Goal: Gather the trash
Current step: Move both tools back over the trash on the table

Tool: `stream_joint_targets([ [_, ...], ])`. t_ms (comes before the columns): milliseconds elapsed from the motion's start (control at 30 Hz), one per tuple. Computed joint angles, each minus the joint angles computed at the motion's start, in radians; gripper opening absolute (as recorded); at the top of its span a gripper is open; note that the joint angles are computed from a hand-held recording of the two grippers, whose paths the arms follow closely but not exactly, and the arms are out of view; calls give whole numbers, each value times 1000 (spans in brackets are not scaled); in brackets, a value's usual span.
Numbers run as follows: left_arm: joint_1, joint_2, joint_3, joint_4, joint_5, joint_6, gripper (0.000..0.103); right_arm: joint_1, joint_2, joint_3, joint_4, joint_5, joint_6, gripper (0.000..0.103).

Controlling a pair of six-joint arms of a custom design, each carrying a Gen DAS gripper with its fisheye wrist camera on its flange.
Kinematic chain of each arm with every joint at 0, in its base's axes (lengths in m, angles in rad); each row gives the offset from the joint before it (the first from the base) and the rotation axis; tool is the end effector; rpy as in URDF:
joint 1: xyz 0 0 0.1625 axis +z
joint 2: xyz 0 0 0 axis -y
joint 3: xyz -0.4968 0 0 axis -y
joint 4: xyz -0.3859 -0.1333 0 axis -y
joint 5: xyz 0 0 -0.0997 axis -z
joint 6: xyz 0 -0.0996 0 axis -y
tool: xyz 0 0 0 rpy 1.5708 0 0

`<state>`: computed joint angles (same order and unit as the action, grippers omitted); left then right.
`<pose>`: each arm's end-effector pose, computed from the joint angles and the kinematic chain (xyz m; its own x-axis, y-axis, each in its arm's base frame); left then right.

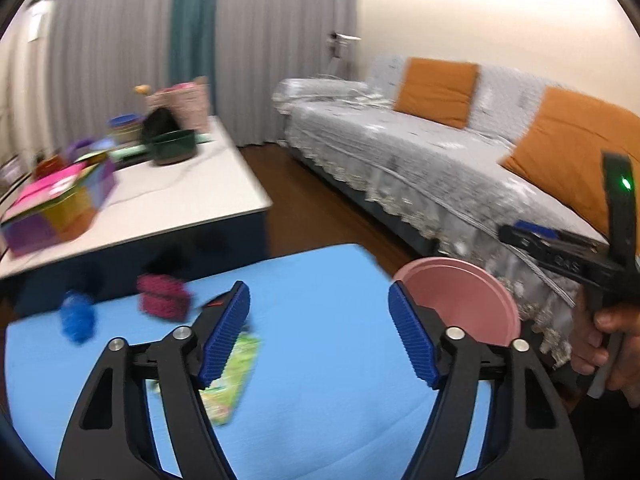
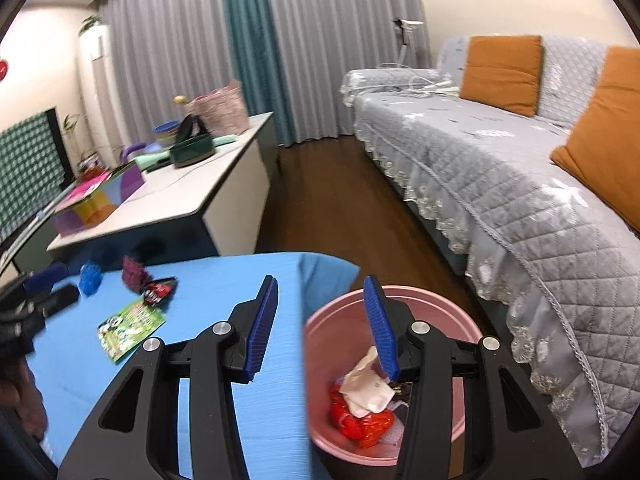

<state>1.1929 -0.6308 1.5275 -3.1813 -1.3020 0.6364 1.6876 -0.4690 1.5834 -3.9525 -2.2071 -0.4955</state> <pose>-0.1394 -0.7842 0.1467 -0.6065 0.5736 -0.5505 0.7950 0.4497 -0.4072 0.1575 -0.7059 0.1119 -0.7443 0.2719 0.6100 -0.4419 0.4843 -0.7551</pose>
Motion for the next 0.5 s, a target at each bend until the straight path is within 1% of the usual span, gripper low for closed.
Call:
stream_joint_targets([
  [67, 24, -6, -3, -29, 22, -38, 65, 8, 20, -19, 13, -4, -23, 43],
  [100, 38, -5, -11, -38, 44, -69, 63, 13, 32, -32, 26, -5, -32, 42],
  [167, 58, 3, -33, -42, 80, -102, 59, 20, 49, -50, 47, -2, -38, 34],
  [200, 69, 9, -49, -39, 97, -115, 58, 22, 56, -58, 58, 3, -37, 31],
  [267, 88, 16, -75, -23, 115, -134, 55, 26, 71, -76, 90, 25, -22, 22],
  [367, 113, 30, -115, 24, 152, -175, 55, 30, 96, -112, 132, 48, -13, 19],
  [500, 141, 43, -161, 118, 155, -240, 55, 32, 133, -179, 206, 72, 2, 19],
])
